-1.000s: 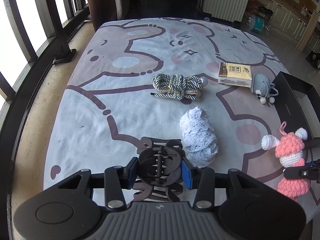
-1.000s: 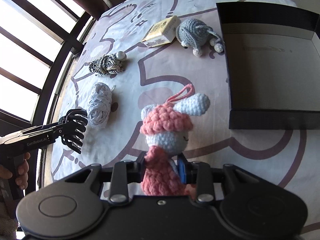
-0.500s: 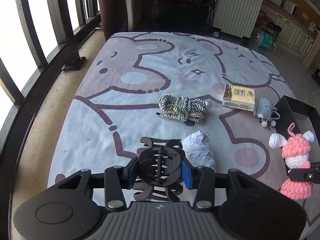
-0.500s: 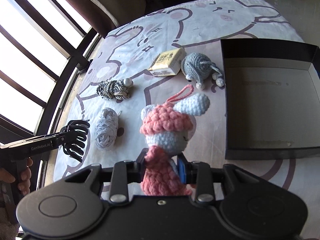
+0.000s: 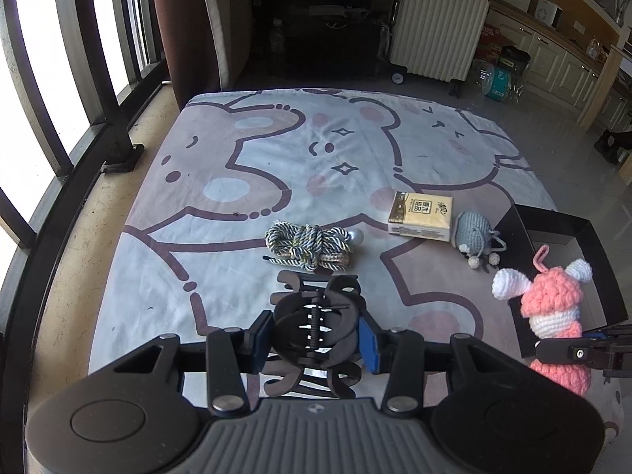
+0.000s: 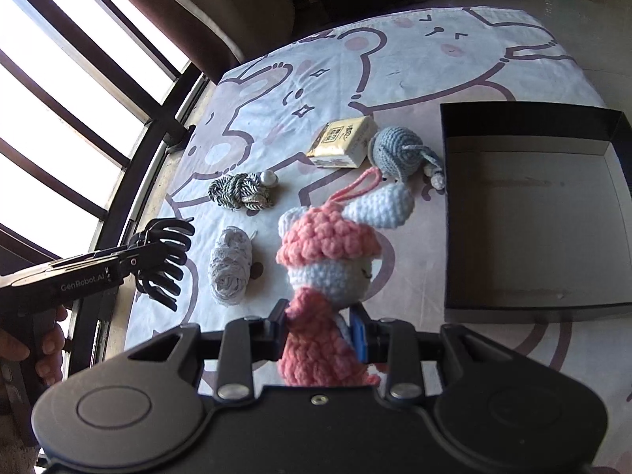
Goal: Organize objects
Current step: 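Lift the claw clip with the left tool while the right tool lifts the pink bunny, then carry the claw clip and pink bunny over the open black box with both tools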
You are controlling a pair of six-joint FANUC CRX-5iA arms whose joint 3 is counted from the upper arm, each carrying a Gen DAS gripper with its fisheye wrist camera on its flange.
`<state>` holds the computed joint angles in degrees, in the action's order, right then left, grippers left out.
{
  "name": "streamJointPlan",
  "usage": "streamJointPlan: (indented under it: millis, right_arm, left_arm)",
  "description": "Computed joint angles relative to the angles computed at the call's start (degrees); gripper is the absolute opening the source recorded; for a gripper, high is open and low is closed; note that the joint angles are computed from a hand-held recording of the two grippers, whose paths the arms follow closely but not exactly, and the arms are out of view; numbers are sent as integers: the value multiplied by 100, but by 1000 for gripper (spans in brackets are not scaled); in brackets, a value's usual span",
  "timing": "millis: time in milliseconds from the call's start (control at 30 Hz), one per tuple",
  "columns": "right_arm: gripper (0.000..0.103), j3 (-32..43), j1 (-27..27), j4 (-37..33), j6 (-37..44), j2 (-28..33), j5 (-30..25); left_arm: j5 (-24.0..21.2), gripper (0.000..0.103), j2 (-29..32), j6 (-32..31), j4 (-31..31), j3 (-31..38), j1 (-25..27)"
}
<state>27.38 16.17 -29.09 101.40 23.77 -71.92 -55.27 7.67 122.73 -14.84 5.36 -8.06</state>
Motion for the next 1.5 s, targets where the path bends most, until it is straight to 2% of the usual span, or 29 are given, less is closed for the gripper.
streamJointPlan:
  millis: [300, 433, 800, 1033, 1267, 1367, 1500]
  right_arm:
    - [33, 179, -140, 46, 81, -101, 73]
    - [33, 364, -249, 22, 55, -95, -3]
    - [33, 1160, -545, 230, -19, 177, -105]
    - [33, 1618, -692, 381, 25, 407, -88]
    - [33, 1877, -838, 442, 55, 606, -119]
    - [33, 1898, -881, 535, 73, 678, -91]
    - [33, 1949, -919, 749, 47, 843, -108]
  left_arm:
    - [-274, 46, 181, 75, -178, 559, -270]
    - [-299, 46, 364, -70, -19, 888, -325]
    - [-328, 46, 1198, -531, 363, 2188, -536]
    - [-336, 46, 1769, -583, 552, 2994, -658]
    - [-530, 46, 2417, -706, 777, 3846, -770]
    - [-432, 46, 2619, -777, 1050, 3966, -764]
    - [-515, 46, 2954, -866, 1292, 4254, -785]
